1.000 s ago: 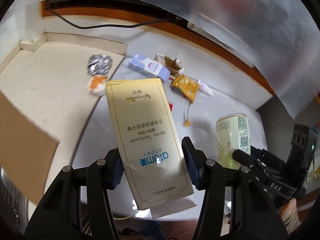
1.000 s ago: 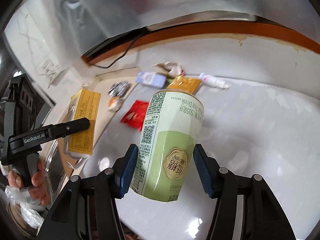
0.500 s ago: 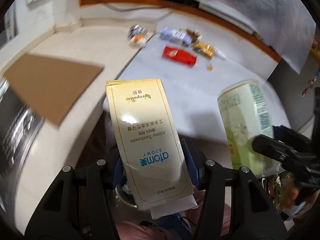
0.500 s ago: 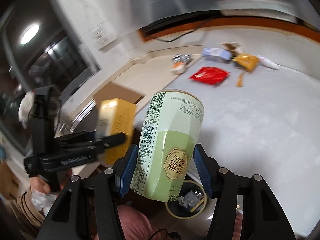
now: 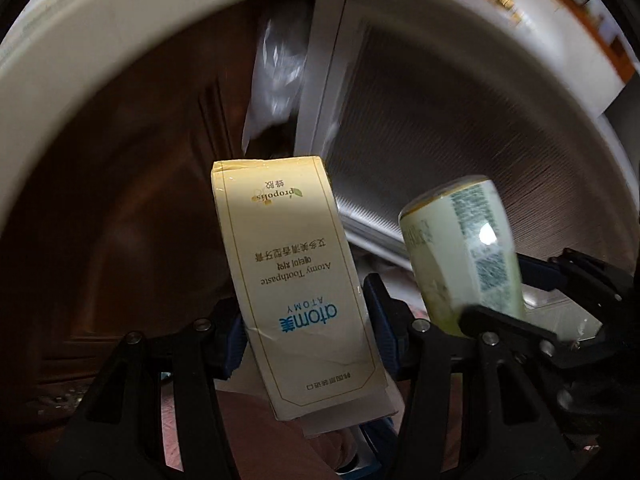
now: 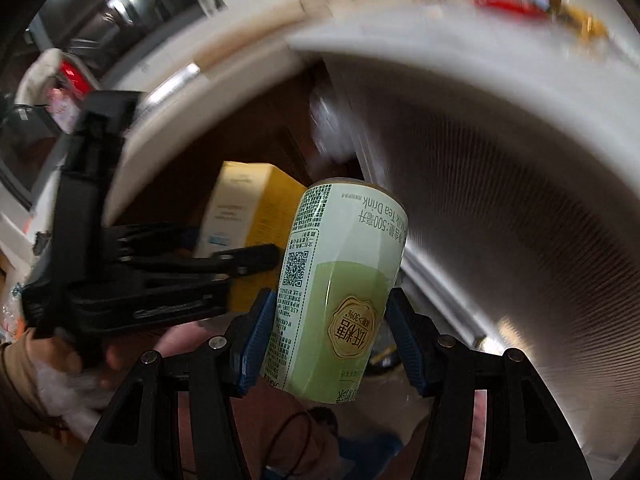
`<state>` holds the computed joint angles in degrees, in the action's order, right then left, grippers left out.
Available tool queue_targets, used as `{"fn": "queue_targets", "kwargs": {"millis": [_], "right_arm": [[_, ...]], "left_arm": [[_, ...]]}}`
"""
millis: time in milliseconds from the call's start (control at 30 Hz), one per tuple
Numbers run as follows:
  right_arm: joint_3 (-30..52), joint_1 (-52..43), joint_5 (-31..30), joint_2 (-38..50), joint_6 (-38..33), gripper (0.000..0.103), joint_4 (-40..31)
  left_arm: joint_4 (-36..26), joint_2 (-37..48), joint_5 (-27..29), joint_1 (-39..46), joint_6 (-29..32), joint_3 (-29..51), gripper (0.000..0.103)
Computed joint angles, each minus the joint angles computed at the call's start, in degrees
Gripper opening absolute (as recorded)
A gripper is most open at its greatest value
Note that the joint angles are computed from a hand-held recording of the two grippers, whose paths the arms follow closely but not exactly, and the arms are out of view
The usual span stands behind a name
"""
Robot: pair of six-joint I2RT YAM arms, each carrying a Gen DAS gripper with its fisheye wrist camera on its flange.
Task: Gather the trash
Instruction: 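Carry the can and toothpaste box down over the bin and open both grippers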
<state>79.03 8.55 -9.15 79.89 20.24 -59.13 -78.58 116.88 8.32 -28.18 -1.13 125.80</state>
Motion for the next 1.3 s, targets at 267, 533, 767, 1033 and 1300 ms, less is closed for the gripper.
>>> {"fn": "queue_targets", "kwargs": {"millis": [267, 533, 767, 1033, 1300], "right_arm": [[-10.14, -2.71, -1.10, 9.32, 1.40, 0.058, 10.41], [-11.70, -2.81, -2.83, 17.38, 1.57, 0.059, 17.13], [-9.73, -5.92, -5.18, 22.87, 1.26, 0.060, 19.80], [-8.89, -7.36, -5.07, 23.58, -0.45, 0.063, 19.78], [-11.02, -8.16, -5.23, 20.15, 0.26, 0.063, 18.81]], "left_arm": [[7.58, 2.14, -1.48, 0.46, -0.14, -11.40, 0.050], [10.29, 5.77, -1.76, 1.06, -0.57, -15.19, 0.050], [7.87, 10.61, -1.06, 1.03, -0.43, -10.42, 0.052], [0.98, 16.98, -3.14, 0.67, -0.27, 1.38, 0.071], [-0.45, 16.53, -2.51, 0.73, 0.33, 3.61, 0.078]]}}
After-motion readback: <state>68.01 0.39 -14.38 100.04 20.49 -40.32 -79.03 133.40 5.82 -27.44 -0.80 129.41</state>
